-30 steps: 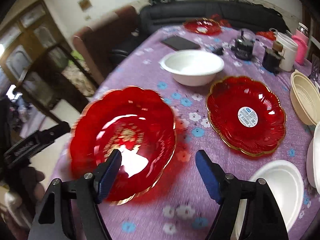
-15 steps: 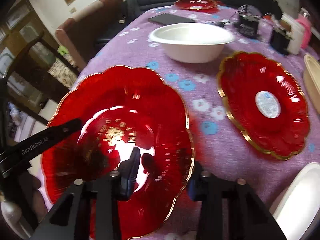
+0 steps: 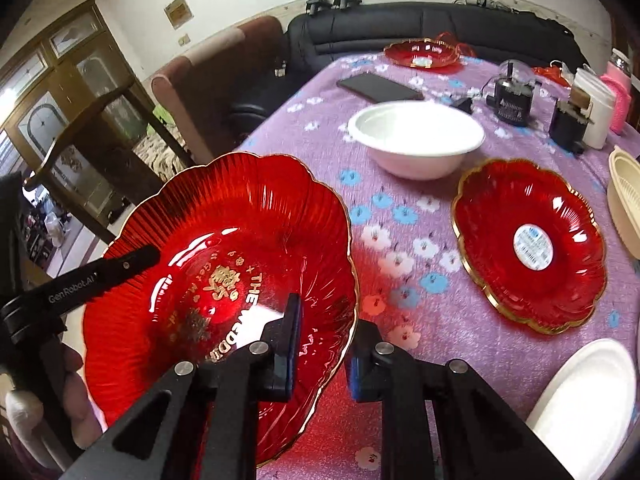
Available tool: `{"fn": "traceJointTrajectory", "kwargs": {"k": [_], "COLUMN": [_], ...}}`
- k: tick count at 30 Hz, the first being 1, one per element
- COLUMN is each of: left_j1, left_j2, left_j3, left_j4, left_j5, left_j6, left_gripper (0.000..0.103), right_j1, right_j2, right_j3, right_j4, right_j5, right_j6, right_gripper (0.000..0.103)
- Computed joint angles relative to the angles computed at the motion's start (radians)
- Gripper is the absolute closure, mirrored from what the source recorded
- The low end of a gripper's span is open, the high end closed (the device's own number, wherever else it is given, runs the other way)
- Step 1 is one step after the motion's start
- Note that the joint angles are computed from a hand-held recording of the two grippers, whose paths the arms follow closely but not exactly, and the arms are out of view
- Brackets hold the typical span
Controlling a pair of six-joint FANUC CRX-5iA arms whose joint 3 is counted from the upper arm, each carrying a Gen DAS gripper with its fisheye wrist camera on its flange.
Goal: Organize plates and bowls
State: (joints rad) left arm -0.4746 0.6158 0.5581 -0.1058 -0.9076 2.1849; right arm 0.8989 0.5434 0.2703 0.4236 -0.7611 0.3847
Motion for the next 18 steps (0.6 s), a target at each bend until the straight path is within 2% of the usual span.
{"fn": "traceJointTrajectory", "kwargs": {"k": [5,7,10,11,12,13,15,17,18], "left_j1": [-0.001,-0.010,-0.019,-0.023,-0.033,-0.044,-0.088,-0.136,-0.155], "left_j2": [0.058,0.053,0.029,0.014,-0.008,-0.023,-0.045,-0.060,-0.069], "left_j3": [0.043,0.034,0.009,-0.006,-0.022,-0.029,-0.010,0.011,0.013], "left_j4": [0.002,-0.021,-0.021,-0.034,-0.066,-0.106,-0.241,-0.364,-0.404], "left_j5": [-0.069,-0.057,-0.039,-0.028,-0.018,-0.019,-0.075,-0.136,-0.152], "left_j6": [-0.003,0.007,0.010,0.023,0.051,0.084,0.181,0.251,0.271], "left_gripper": [0.075,0.070,0.054,0.045,0.038,0.036,0.029,0.023,0.018], "right_j1": [0.000,-0.001,0.002,0.005,0.010,0.017,0.028,0.042,0.047], "right_j2": [0.026,0.037,0.029,0.019,0.007,-0.015,-0.062,-0.124,-0.159], "right_j3": [0.011,0.027,0.017,0.003,-0.018,-0.054,-0.130,-0.227,-0.282], "right_j4": [-0.038,-0.052,-0.058,-0.046,-0.018,0.029,0.120,0.235,0.302], "right_j5": [-0.022,-0.039,-0.043,-0.034,-0.025,-0.009,0.031,0.069,0.093], "right_j6": [0.021,0.046,0.039,0.030,0.009,-0.027,-0.101,-0.199,-0.260], "right_gripper": [0.082,0.080,0.080,0.078,0.076,0.073,0.067,0.051,0.047]}}
